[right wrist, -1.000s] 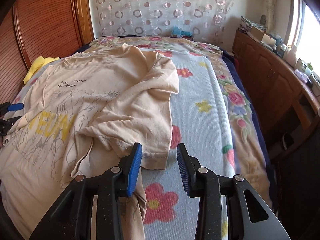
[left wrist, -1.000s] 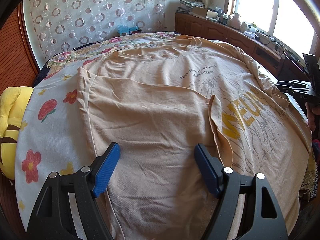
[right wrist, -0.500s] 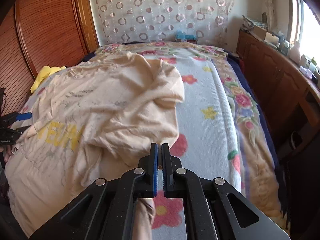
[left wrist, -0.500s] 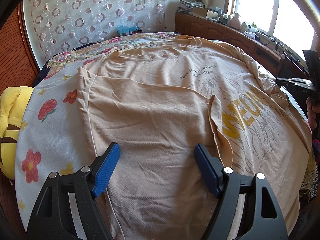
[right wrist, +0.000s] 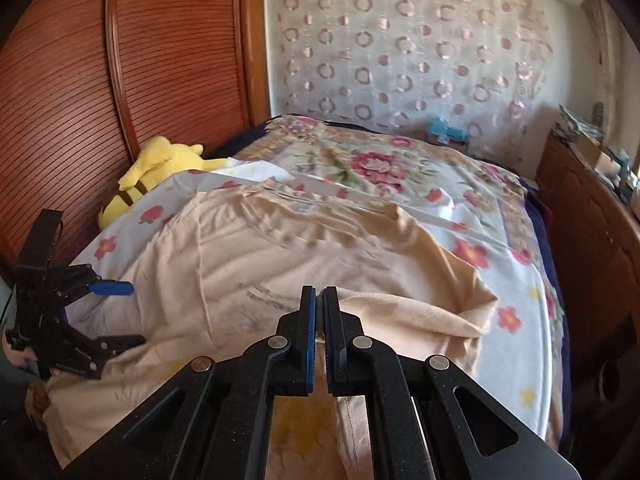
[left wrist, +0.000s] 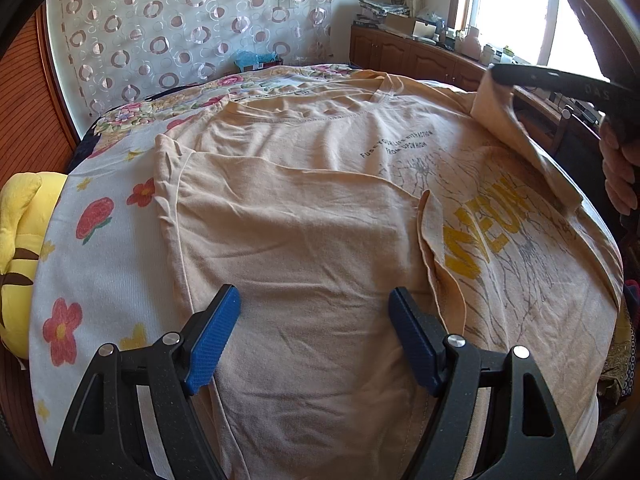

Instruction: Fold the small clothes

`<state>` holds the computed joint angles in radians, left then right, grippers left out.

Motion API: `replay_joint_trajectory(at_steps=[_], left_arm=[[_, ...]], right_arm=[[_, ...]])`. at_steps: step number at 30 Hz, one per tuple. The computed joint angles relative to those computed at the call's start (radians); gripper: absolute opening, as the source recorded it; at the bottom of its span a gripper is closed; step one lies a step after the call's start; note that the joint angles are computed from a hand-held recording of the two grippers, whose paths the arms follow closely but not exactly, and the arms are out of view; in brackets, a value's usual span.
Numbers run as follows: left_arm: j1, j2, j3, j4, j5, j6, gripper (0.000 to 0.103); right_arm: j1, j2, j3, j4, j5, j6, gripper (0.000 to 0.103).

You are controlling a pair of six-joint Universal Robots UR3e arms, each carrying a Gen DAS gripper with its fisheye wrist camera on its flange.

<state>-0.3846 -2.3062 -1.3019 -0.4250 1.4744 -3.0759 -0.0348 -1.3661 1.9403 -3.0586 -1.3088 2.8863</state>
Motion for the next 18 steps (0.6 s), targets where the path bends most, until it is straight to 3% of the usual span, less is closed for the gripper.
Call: replay_joint_trajectory(at_steps=[2,5,8,18], left_arm=[[0.0,0.0,0.0,0.0,-0.001,0.0,0.078],[0.0,0.0,0.0,0.001,0.0,-0.001,0.078],[0.001,0.0,-0.001,0.001,-0.001,0.0,0.078],[0.001,0.001,-0.003,0.003,-0.001,0.001,0.078]], right_arm=[[0.029,0.043,-0.05,0.004,-0.023,0.007,0.004],[0.04,0.073,-0.112,0.053,-0.043,0.012,0.018],[0.012,0.056,-0.087,0.027,-0.046,0.008,0.02],[-0.113,-0.167,0.307,-0.048,-0.005,-0.045,0.02]])
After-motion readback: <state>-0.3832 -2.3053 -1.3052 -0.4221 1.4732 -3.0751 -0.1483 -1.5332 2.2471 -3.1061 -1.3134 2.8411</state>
